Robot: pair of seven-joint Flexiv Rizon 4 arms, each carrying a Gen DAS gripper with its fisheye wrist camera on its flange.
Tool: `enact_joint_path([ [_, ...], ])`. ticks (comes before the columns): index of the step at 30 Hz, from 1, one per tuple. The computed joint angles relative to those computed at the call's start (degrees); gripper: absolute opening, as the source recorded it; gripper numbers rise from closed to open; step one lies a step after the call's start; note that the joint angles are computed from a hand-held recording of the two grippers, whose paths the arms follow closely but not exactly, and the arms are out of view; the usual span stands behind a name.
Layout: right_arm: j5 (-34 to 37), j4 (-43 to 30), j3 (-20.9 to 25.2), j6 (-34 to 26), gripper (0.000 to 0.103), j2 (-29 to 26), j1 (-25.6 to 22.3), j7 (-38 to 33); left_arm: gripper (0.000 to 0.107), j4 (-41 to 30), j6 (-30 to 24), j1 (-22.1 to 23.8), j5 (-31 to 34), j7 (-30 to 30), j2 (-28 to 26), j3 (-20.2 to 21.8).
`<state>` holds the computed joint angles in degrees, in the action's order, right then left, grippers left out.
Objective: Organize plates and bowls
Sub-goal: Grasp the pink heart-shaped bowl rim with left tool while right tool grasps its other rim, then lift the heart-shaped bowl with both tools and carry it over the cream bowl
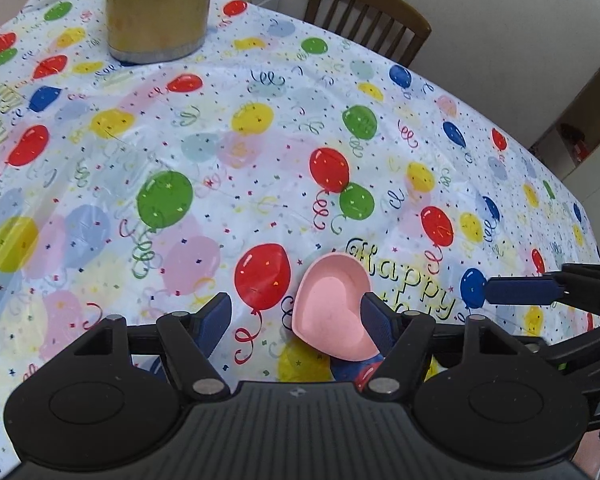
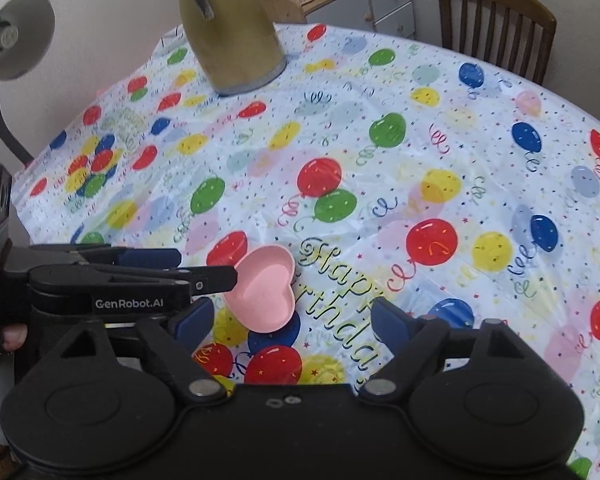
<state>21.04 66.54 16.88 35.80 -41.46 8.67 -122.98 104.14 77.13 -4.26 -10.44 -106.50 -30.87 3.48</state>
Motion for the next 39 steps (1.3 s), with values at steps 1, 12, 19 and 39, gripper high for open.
enact_joint_path([
  [1,-0.49,-0.02,-0.11,-0.08,0.079,-0.37,0.35,-0.47,0.067,-0.36,-0.44,-0.32,0.39,-0.15,-0.33,0.48],
  [12,-2.22,-1.88,0.19,-0.81,0.048,-3.54,1.92,-3.43,0.026,1.9,3.71,5.59,-5.8,8.68,-1.85,-7.59],
  [19,-2.33,-3.31,0.11,-1.84,0.032,-4.99,2.62,-2.19,0.013,2.45,4.29,6.28,-9.27,11.42,-2.3,-9.05],
  [39,-6.33,2.24,-1.35,0.73,0.006,-0.41,3.21,4.55,0.008,2.67,1.95,-0.15,-6.24,5.56,2.04,-3.5],
])
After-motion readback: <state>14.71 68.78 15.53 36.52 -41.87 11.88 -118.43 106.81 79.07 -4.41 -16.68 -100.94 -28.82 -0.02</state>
